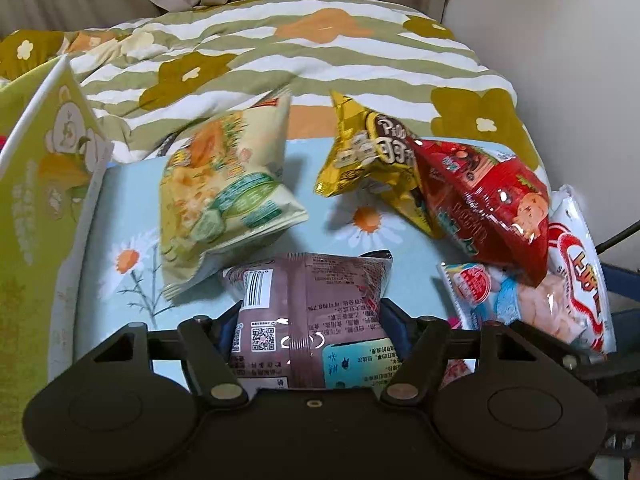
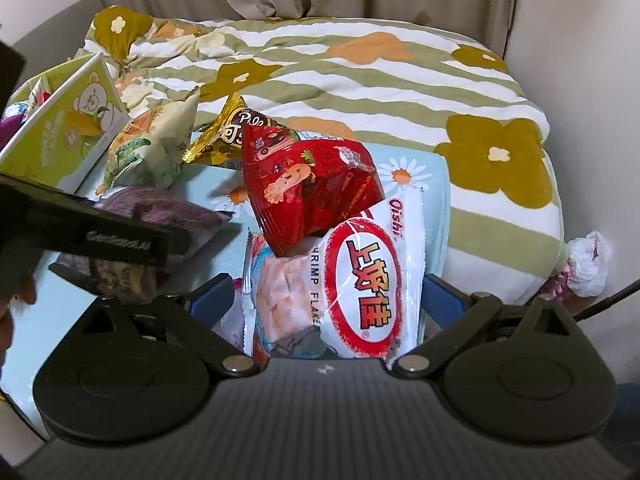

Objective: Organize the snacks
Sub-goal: 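Grasp the brown bag with the left gripper while the right grasps the white shrimp-flake bag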

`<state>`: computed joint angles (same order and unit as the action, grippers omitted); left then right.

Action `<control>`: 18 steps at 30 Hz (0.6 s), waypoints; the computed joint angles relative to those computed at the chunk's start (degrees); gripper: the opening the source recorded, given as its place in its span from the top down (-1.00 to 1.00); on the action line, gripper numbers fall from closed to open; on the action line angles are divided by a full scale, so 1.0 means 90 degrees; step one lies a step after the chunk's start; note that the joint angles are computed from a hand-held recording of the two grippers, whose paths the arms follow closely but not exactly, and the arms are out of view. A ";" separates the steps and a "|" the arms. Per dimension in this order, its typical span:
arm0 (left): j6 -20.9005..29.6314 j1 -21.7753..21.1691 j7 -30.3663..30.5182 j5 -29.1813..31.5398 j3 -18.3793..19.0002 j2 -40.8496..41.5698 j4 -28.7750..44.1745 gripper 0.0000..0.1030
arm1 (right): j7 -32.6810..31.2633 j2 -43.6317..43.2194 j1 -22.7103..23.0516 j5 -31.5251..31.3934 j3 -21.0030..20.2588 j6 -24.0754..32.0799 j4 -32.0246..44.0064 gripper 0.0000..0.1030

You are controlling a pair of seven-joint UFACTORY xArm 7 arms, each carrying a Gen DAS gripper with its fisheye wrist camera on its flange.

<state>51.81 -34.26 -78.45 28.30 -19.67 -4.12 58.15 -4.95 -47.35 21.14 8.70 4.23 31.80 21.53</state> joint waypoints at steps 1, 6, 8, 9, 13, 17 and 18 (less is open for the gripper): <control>0.0005 -0.0002 -0.0008 -0.0014 0.0002 -0.0032 -0.0032 -0.40 | -0.0016 0.0054 0.0014 0.0001 -0.0003 -0.0042 0.0009 -1.00; 0.0060 0.0008 -0.0034 -0.0101 -0.0050 -0.0238 -0.0210 -0.39 | -0.0099 0.0314 0.0066 -0.0047 0.0035 -0.0228 0.0023 -1.00; 0.0080 0.0021 -0.0036 -0.0132 -0.0077 -0.0288 -0.0248 -0.39 | -0.0122 0.0415 0.0086 -0.0048 0.0030 -0.0271 0.0023 -1.00; 0.0089 0.0024 -0.0036 -0.0146 -0.0092 -0.0318 -0.0273 -0.39 | -0.0142 0.0466 0.0093 -0.0051 0.0021 -0.0264 0.0031 -1.00; 0.0152 0.0033 -0.0056 -0.0175 -0.0155 -0.0404 -0.0324 -0.39 | -0.0209 0.0523 0.0138 0.0015 -0.0053 -0.0193 0.0024 -0.83; 0.0238 0.0033 -0.0084 -0.0142 -0.0225 -0.0497 -0.0334 -0.39 | -0.0227 0.0365 0.0100 0.0026 -0.0052 -0.0076 -0.0009 -0.67; 0.0287 0.0030 -0.0094 -0.0114 -0.0251 -0.0511 -0.0321 -0.39 | -0.0227 0.0324 0.0090 0.0033 -0.0059 -0.0030 -0.0008 -0.64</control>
